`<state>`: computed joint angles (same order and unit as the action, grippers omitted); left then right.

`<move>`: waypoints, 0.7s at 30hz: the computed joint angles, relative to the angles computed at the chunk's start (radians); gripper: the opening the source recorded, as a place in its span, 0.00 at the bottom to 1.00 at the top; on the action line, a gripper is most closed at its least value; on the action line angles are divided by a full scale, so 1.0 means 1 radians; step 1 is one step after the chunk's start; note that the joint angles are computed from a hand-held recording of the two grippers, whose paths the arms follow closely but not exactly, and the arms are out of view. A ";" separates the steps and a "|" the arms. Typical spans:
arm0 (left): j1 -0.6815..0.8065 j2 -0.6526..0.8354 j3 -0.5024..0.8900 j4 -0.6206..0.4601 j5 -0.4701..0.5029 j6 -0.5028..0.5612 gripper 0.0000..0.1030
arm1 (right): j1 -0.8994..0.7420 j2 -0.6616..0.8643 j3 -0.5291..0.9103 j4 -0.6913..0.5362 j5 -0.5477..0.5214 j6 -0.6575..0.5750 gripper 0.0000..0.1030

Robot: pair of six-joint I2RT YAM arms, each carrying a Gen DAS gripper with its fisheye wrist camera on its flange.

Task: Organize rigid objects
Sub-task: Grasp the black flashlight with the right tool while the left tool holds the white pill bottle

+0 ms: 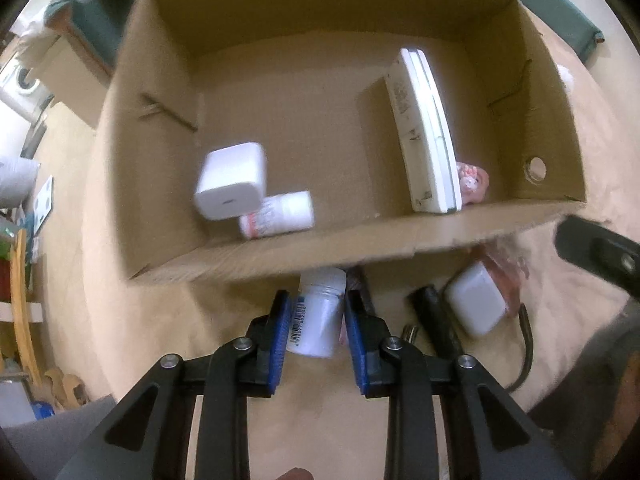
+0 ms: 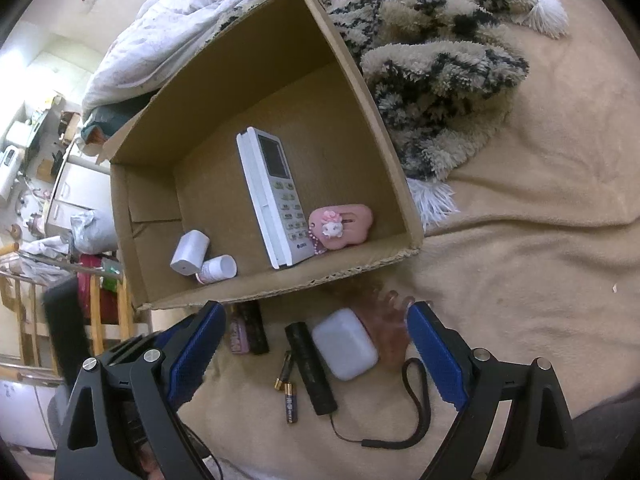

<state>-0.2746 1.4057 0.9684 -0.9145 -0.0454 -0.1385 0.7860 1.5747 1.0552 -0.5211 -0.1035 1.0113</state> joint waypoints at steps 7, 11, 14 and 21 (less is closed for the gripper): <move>0.155 -0.154 0.007 -0.116 0.054 0.091 0.24 | 0.016 0.046 0.019 -0.002 -0.029 -0.016 0.95; 0.233 -0.228 -0.024 -0.117 0.054 0.118 0.24 | 0.033 0.082 0.028 0.032 -0.098 -0.041 0.88; 0.269 -0.235 -0.018 -0.104 0.045 0.104 0.24 | 0.053 0.131 0.061 0.006 -0.139 -0.090 0.62; 0.310 -0.245 -0.015 -0.106 0.070 0.087 0.24 | 0.092 0.210 0.130 -0.081 -0.152 -0.165 0.28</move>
